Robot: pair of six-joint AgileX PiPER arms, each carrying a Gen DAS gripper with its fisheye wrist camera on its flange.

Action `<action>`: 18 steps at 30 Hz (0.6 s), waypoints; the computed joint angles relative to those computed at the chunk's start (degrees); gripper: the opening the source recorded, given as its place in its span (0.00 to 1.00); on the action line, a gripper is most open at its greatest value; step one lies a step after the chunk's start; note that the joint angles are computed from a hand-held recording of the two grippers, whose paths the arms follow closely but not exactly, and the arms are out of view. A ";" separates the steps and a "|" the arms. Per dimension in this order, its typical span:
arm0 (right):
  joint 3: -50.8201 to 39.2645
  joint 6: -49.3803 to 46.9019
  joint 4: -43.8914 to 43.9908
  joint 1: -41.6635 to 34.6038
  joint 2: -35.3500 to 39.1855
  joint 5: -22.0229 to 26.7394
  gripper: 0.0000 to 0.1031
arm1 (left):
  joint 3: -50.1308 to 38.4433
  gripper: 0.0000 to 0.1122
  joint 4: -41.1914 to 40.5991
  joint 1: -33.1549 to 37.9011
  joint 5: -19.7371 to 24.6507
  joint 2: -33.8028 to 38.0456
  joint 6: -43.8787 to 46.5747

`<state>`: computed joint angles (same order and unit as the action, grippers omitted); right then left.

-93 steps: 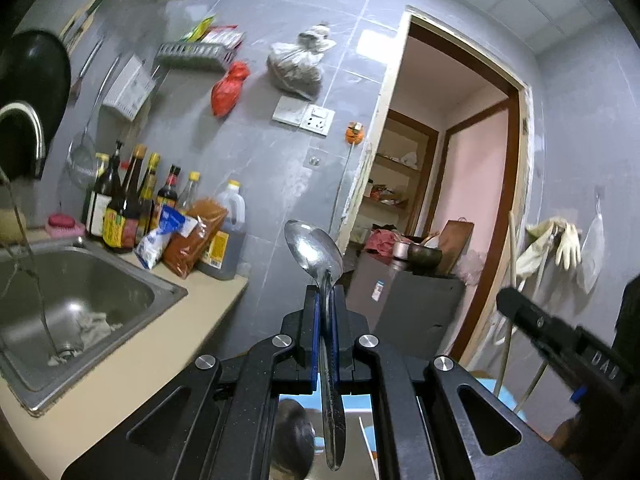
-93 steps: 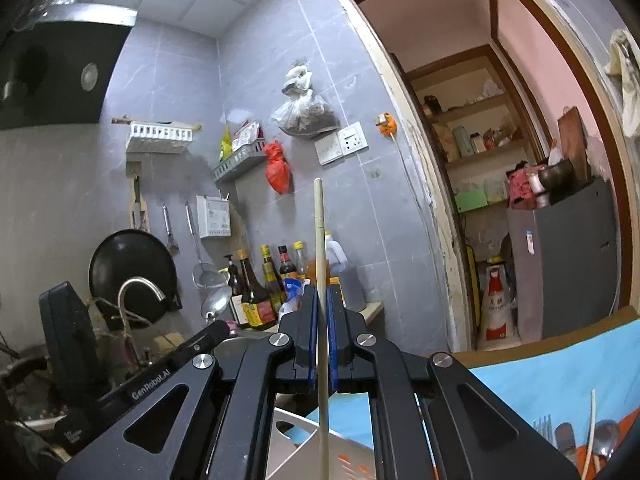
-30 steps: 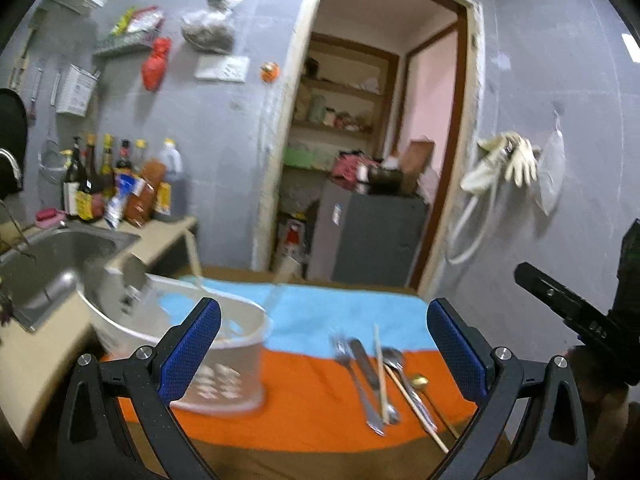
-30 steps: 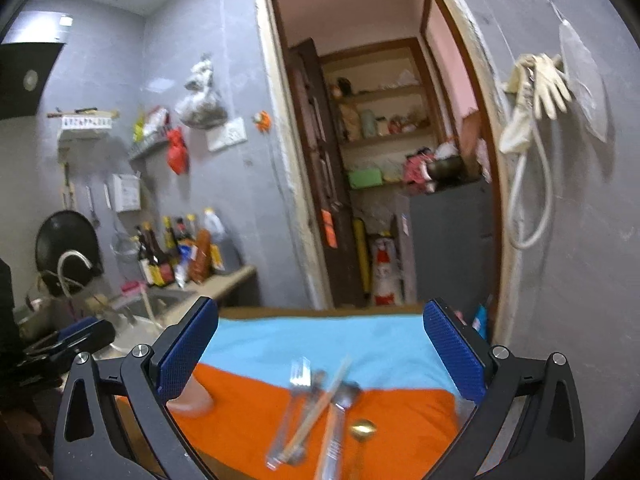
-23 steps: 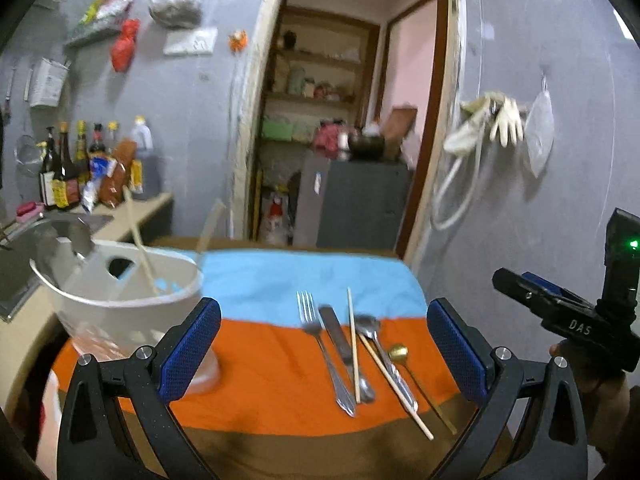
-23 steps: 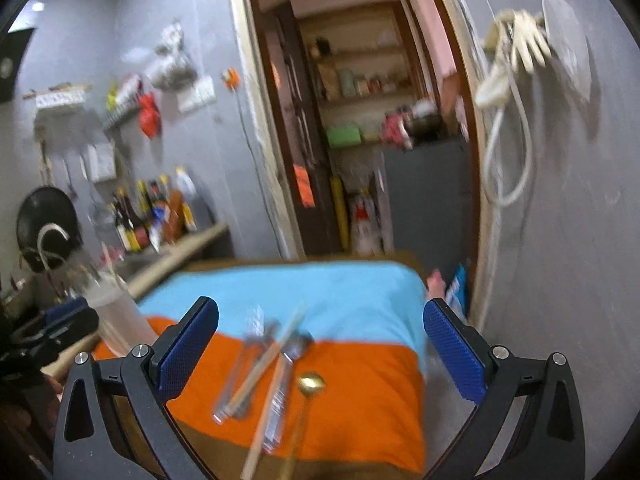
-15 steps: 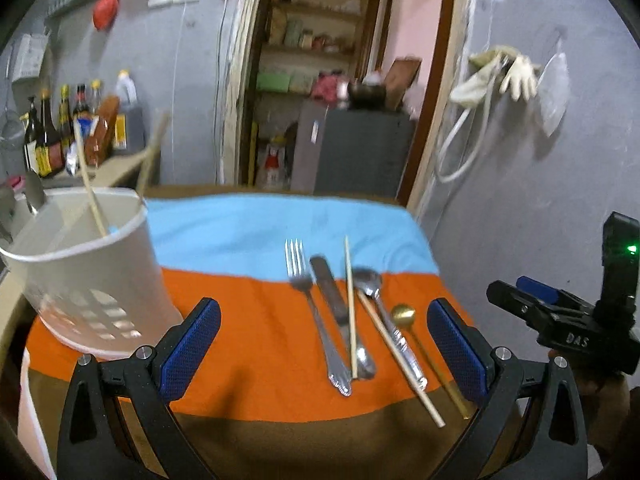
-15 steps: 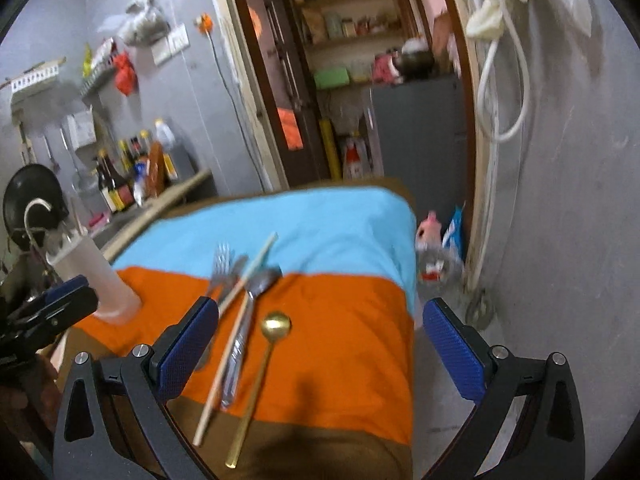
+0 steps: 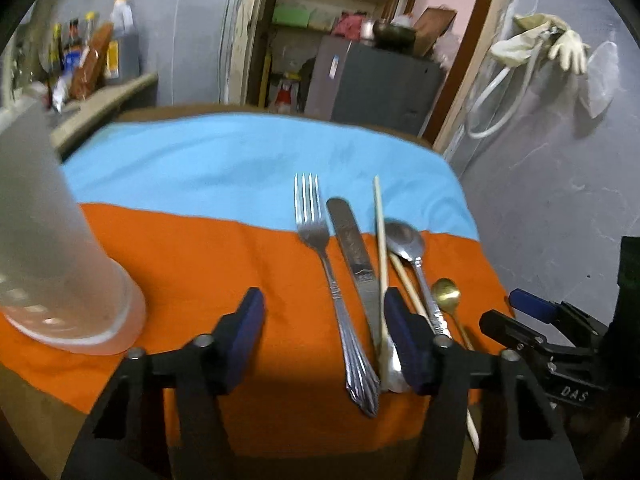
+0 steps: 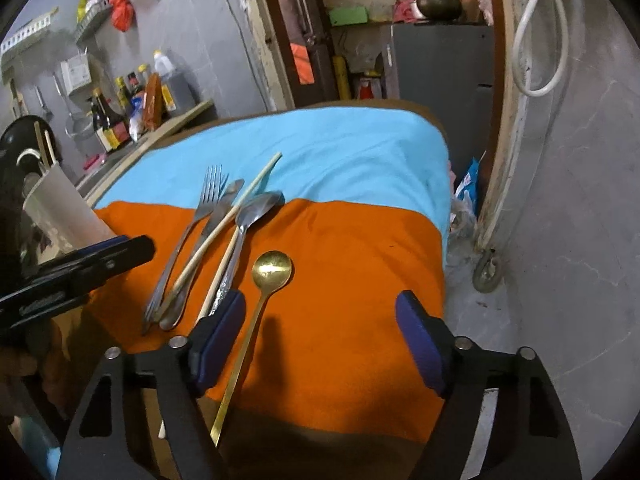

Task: Organize utensils
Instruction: 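Move both open tools back down to the remaining utensils, then grasp a silver fork with the left tool while the right tool grasps the gold spoon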

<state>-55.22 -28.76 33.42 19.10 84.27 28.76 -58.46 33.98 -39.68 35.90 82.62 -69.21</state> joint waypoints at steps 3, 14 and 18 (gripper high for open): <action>-1.38 1.89 -2.88 1.49 1.40 0.54 0.68 | -1.18 0.28 -10.90 5.02 -2.45 1.60 10.81; -4.42 16.79 -22.20 7.49 4.14 -0.02 0.67 | -8.90 0.21 -23.91 11.59 0.92 6.58 30.70; -5.98 19.14 -24.73 8.51 5.29 0.42 0.67 | -10.89 0.17 -26.44 12.78 2.11 7.87 34.51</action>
<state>-61.20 -9.61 8.69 27.61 89.56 29.18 -69.35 7.54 -26.90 38.01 90.48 -34.71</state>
